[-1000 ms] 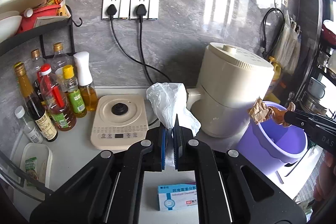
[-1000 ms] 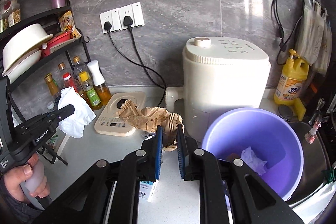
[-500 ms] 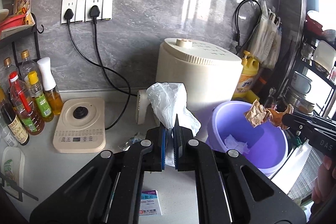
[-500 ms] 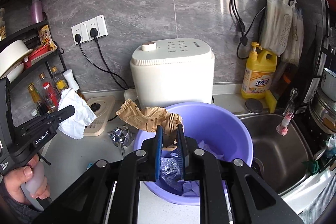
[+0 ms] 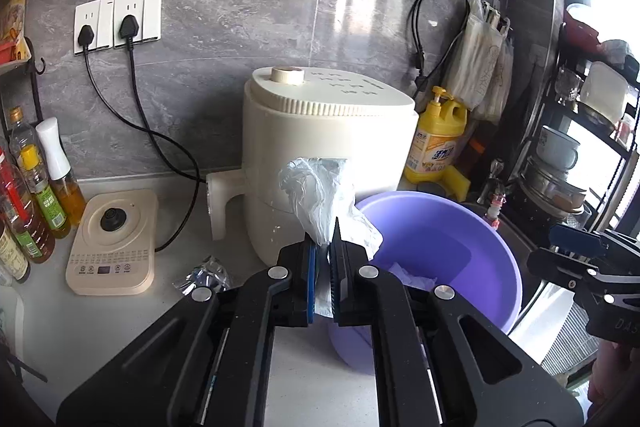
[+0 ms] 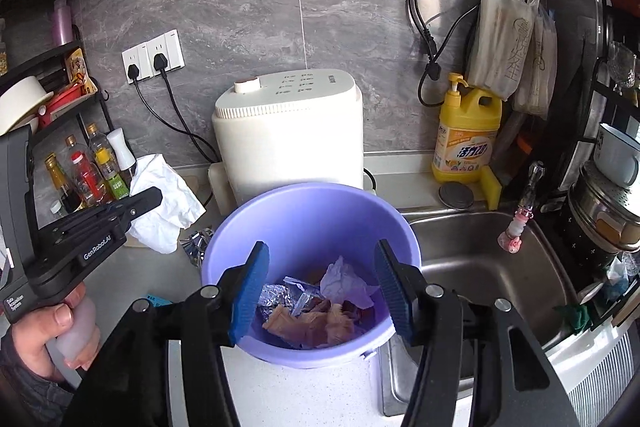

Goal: Collect trash
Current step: 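Carry both items over the lavender bucket and open both tools to drop them, then move both tools toward the blue-white medicine box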

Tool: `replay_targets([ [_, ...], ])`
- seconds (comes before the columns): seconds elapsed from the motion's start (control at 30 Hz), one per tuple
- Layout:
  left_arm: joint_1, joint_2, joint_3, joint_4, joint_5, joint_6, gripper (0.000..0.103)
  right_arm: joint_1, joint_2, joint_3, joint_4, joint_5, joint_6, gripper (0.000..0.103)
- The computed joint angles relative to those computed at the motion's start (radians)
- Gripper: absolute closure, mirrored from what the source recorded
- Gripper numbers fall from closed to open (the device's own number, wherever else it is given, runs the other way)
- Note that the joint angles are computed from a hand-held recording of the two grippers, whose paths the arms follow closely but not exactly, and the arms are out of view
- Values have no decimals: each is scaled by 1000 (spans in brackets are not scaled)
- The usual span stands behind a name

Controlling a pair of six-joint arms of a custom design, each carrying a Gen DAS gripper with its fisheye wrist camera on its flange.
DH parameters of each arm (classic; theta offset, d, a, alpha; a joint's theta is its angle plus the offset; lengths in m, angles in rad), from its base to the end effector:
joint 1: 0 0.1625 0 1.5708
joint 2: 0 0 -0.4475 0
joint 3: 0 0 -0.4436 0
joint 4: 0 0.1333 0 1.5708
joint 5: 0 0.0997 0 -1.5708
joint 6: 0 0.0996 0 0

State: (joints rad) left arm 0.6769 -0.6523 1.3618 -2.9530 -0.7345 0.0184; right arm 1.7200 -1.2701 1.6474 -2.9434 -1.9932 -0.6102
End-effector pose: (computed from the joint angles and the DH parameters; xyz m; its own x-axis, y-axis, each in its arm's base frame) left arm -0.5030 -0.6700 0.1551 -0.7689 0.2418 -0.5918 0.6239 0.4856 -0.6123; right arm 0.1918 -0.6542 0.4607 -0.7347 -0.1408 0.6636 -0.6125 0.5583 -0.5597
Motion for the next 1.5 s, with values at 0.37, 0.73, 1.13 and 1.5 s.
replay_targets([
  [0.37,-5,52,-62,57,-131,54,24,-30,-46,37,0,-3,36,46],
  [0.73,4,1,-4,59,-20,22,16,-28,-37,34,11,3,63,46],
  [1.13,16,-132,139,41,106,28,9,5,14,42,1,14,106,40],
  [1.5,57,-267,257,60,100,15,9,77,82,55,-38,-30,144,38],
])
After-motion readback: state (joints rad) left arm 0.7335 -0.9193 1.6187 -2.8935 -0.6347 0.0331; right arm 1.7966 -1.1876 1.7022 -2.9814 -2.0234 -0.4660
